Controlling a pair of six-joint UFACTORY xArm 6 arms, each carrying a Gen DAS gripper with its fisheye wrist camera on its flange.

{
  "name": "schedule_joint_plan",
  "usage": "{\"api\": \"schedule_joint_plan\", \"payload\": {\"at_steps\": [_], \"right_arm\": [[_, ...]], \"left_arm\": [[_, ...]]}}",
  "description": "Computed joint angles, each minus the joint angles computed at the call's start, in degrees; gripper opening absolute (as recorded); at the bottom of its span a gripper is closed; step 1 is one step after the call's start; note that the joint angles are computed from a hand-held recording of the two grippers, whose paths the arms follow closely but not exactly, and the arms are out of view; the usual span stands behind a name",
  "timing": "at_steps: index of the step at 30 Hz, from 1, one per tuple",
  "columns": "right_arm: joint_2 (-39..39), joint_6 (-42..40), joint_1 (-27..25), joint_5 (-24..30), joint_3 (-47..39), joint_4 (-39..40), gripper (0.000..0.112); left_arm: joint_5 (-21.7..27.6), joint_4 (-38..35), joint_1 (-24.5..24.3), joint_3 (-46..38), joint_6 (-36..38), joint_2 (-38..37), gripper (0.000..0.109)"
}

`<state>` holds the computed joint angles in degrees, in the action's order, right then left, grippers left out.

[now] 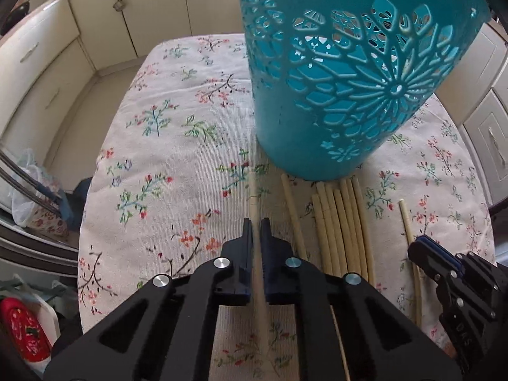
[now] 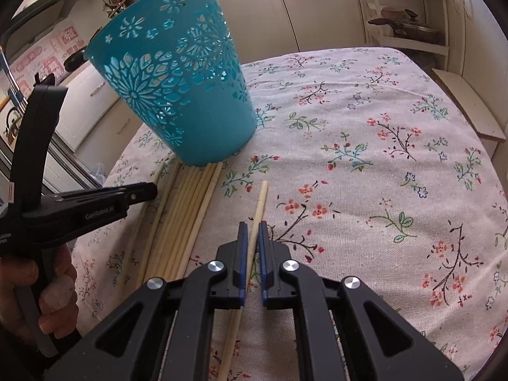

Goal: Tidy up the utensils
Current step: 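Lower the left tool onto the wooden chopsticks and close on one, then lift the chopstick with the left tool and open it over the teal basket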

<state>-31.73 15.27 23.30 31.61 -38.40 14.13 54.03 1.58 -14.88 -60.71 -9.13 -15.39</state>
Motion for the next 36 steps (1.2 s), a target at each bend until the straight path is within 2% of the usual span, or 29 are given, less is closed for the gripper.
{"api": "schedule_joint_plan", "payload": {"at_steps": [7, 11, 14, 16, 19, 25, 28, 32, 36], "right_arm": [[-0.3, -1.2, -0.2, -0.5, 0.4, 2.5, 0.007], [-0.4, -1.0, -0.1, -0.6, 0.6, 2.4, 0.007], [-0.5, -1.2, -0.1, -0.6, 0.7, 2.6, 0.007], [-0.6, -1.3, -0.2, -0.6, 0.8, 2.6, 0.007], [-0.6, -1.6, -0.2, -0.7, 0.9, 3.0, 0.007], [-0.6, -2.6, -0.1, -0.9, 0.9, 3.4, 0.012], [-0.7, -2.8, 0.1, -1.1, 1.0, 3.1, 0.014], [-0.7, -2.7, 0.1, -1.2, 1.1, 3.0, 0.014], [-0.7, -2.7, 0.4, -1.3, 1.1, 2.2, 0.016]], "left_arm": [[5.0, -7.9, 5.4, 1.4, 5.8, -8.4, 0.005], [7.5, -13.9, 8.9, -3.5, 8.6, -11.8, 0.005], [6.3, -16.4, 9.4, -8.2, 8.8, -12.7, 0.005], [3.6, -17.9, 8.8, -11.5, 8.7, -11.7, 0.005], [-3.3, -17.5, 6.6, -16.4, 7.6, -8.7, 0.005], [-16.2, -11.2, 2.5, -24.3, 1.4, -1.2, 0.005], [-22.6, -4.9, 1.1, -26.4, -4.7, 3.5, 0.005], [-27.5, 2.5, 0.4, -26.6, -13.0, 8.3, 0.005], [-29.8, 10.1, 0.5, -26.2, -20.8, 11.8, 0.005]]}}
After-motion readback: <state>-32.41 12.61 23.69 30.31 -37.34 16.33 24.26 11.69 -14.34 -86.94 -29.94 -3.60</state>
